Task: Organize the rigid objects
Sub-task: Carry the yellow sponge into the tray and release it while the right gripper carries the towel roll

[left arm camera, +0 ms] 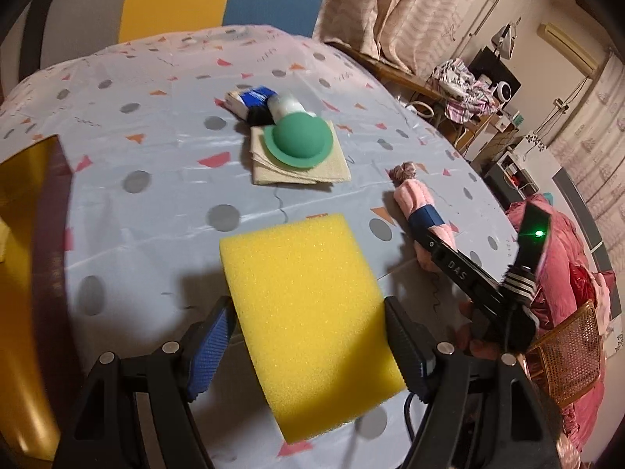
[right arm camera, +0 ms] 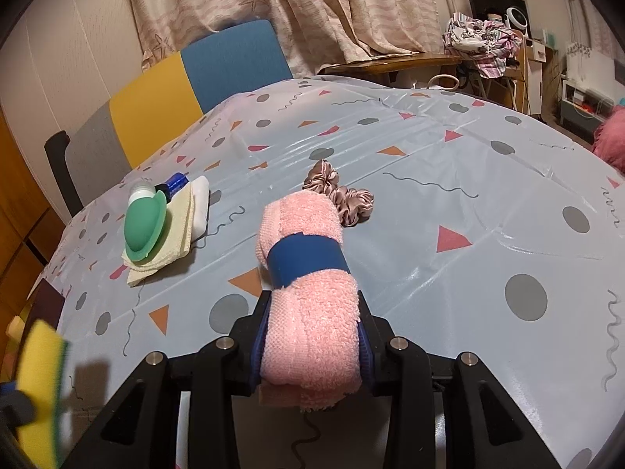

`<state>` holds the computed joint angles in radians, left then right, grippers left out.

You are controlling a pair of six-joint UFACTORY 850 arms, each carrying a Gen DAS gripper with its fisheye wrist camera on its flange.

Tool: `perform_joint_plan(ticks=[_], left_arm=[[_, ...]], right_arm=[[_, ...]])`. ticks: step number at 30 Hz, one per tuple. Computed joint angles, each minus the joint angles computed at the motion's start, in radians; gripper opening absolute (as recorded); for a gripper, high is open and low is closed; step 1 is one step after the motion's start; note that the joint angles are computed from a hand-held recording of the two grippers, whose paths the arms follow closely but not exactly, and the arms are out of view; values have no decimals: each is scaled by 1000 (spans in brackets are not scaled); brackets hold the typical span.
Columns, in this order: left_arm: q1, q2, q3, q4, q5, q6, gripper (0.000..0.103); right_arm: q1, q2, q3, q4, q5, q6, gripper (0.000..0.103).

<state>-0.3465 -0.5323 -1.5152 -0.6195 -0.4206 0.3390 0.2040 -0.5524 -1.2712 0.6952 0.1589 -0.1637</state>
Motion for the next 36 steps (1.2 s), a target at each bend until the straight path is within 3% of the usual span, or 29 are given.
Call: perform_joint_plan(ticks=[3,11,23,29,36], left_arm=[[20,47,52,-37,21,37,77],[88,160,176,-192,70,174,77],[233,219,277,-173,117,77,77],[305,214,290,-111,118,-7,77],[381,172,269,-38,62,-103,77]], right_arm=[[6,0,-3,109,4,-114,38],[19,19,21,140,53,-156,38],[64,62,58,341,119,-397,38],[102,110,92,176,79,-197,38],[169,144,92,-201,34,214,38]])
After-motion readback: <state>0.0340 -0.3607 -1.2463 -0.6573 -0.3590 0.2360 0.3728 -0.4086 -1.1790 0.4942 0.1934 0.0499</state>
